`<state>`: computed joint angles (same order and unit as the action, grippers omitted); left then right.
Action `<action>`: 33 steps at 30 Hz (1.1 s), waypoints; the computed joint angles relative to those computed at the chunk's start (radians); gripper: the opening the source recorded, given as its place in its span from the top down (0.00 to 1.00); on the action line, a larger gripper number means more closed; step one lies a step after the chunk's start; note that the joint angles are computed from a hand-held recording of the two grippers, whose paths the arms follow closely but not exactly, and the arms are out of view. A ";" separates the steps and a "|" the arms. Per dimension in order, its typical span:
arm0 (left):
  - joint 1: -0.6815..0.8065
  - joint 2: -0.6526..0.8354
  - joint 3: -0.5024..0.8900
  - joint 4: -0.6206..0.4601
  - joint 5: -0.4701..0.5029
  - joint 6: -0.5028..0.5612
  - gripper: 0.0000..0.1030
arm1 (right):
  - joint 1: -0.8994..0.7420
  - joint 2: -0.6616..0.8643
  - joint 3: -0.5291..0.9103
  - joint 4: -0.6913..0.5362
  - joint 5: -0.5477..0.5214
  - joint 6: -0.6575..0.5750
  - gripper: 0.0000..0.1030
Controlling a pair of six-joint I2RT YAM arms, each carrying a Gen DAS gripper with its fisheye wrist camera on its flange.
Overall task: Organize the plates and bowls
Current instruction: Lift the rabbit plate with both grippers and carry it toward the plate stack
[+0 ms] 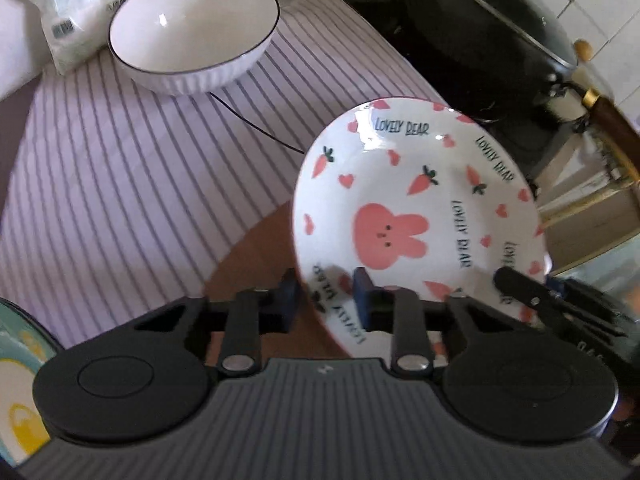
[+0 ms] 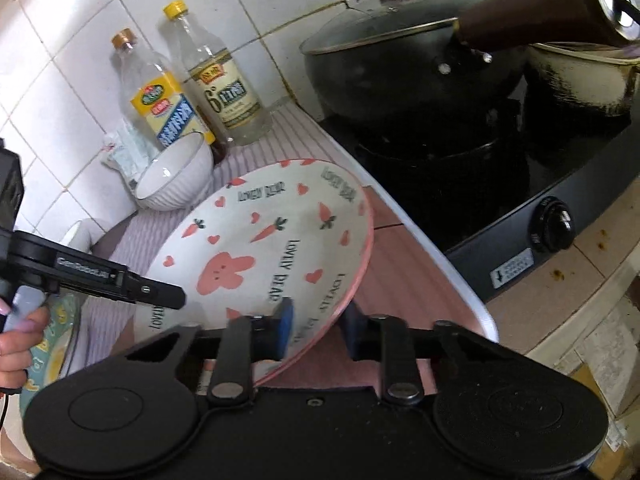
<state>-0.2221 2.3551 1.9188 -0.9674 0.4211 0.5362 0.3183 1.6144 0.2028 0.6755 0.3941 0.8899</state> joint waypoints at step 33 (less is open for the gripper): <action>0.124 -0.305 -0.274 0.014 -0.037 0.139 0.77 | 0.079 -0.253 0.054 -0.300 -0.065 -0.013 0.78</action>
<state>-0.0979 2.0499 1.6447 -0.9529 0.3838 0.6753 0.3978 1.3616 0.2570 0.3756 0.3294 0.8772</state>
